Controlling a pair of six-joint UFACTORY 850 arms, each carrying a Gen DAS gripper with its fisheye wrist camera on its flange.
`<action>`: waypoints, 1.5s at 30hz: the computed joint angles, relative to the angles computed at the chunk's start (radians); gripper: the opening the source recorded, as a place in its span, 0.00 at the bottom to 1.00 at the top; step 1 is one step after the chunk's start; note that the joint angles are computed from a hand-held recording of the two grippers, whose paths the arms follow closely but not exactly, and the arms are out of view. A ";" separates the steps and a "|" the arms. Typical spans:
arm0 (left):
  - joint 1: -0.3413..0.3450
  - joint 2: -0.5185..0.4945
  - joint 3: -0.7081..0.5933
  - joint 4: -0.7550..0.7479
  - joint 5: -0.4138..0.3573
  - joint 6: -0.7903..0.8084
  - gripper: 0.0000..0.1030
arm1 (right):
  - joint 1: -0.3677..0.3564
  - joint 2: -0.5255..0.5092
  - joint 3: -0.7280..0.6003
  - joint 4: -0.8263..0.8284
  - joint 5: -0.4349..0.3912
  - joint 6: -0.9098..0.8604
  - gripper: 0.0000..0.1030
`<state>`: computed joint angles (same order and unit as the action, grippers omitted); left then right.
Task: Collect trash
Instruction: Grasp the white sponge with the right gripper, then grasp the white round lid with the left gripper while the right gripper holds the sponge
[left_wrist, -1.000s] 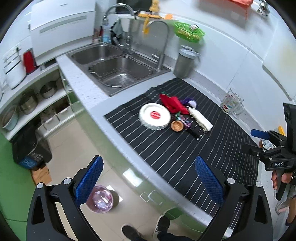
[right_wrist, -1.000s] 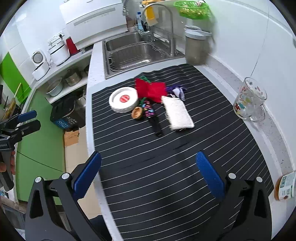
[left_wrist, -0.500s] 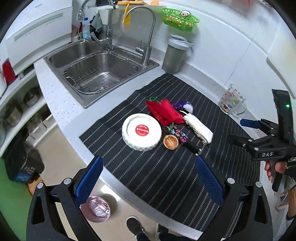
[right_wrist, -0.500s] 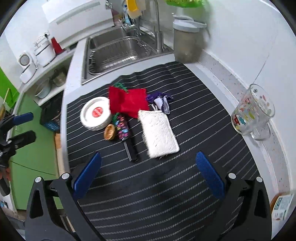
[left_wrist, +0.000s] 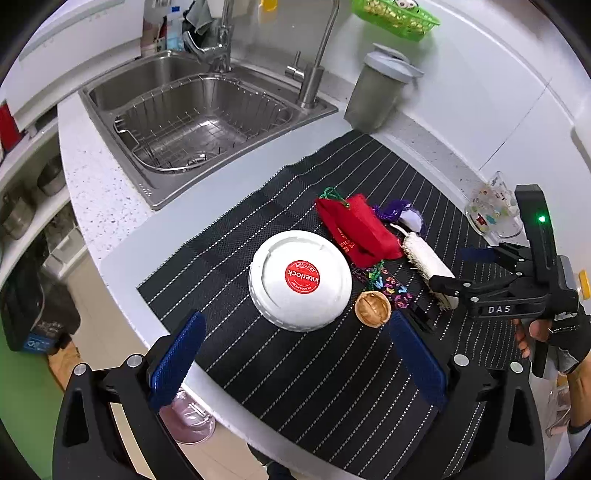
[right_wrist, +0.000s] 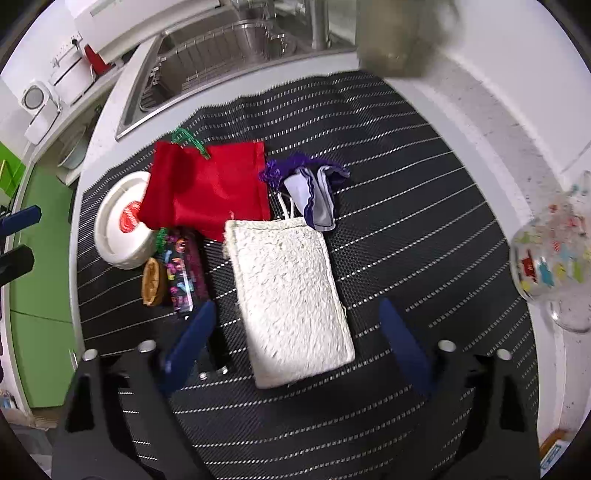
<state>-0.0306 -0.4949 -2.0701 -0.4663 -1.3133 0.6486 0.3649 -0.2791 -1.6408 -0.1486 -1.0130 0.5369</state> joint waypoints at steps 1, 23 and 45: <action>-0.003 -0.006 -0.005 0.003 -0.002 0.000 0.93 | -0.005 -0.005 0.000 0.013 0.003 -0.012 0.83; -0.039 -0.061 -0.041 0.069 0.018 -0.008 0.93 | 0.004 0.075 0.032 0.036 0.059 0.016 0.58; -0.045 -0.189 -0.171 0.114 -0.028 -0.103 0.13 | 0.008 0.084 0.036 0.043 0.094 0.030 0.58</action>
